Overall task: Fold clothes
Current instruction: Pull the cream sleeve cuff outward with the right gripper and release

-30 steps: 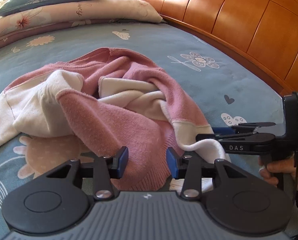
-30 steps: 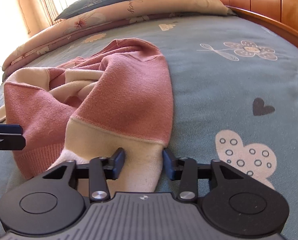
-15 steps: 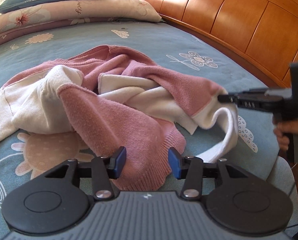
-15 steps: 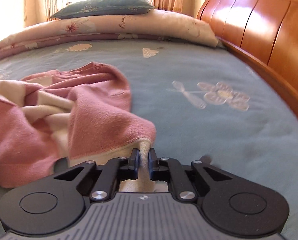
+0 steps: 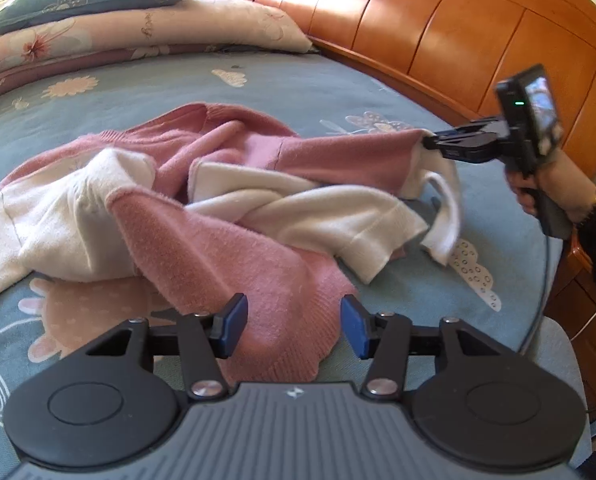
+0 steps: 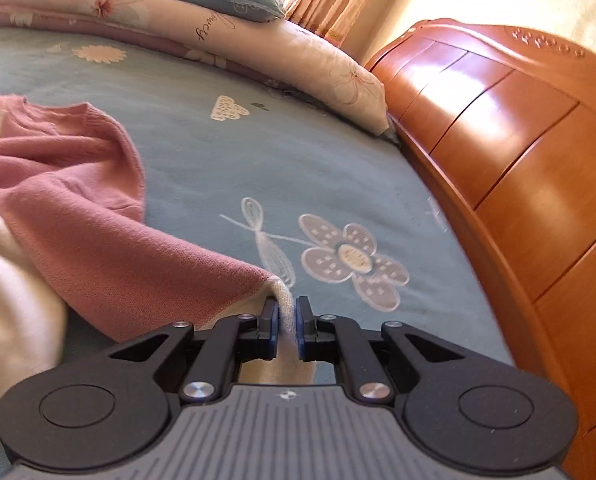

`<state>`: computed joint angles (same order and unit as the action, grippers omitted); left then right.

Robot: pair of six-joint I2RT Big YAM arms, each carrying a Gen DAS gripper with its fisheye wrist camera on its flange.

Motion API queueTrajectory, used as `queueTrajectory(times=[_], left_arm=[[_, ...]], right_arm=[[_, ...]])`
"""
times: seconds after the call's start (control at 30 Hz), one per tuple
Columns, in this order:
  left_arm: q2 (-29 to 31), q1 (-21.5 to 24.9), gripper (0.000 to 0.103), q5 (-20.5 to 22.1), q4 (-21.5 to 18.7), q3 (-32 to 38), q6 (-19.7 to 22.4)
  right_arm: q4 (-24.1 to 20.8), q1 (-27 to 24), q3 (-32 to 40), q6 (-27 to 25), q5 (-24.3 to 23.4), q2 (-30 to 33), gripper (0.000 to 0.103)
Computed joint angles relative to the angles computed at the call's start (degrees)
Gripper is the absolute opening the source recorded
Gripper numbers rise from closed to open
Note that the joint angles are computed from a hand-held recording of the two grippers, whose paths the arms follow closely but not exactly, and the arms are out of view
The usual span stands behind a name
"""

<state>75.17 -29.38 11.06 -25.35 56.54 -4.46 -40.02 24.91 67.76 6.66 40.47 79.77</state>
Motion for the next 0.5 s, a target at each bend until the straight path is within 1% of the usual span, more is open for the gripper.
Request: queueTrajectory(times=[0.17, 0.37, 0.43, 0.5], left_arm=[[-0.1, -0.31, 0.056, 1.63, 0.71, 0.44, 0.99], [2.51, 0.01, 0.056, 2.4, 0.38, 1.79, 1.9], [3.56, 0.05, 0.056, 2.16, 0.0, 2.43, 2.33], [4.47, 0.28, 0.056, 2.37, -0.21, 2.9, 2.67]], right_arm=[[0.78, -2.99, 3.36, -5.43, 3.37, 4.35, 0.01], [1.76, -7.49, 6.81, -8.6, 7.67, 9.18, 0.01], [1.94, -9.21, 8.04, -8.39, 9.18, 10.8, 0.01], [1.87, -10.94, 9.16, -6.78, 8.69, 12.1, 0.01]])
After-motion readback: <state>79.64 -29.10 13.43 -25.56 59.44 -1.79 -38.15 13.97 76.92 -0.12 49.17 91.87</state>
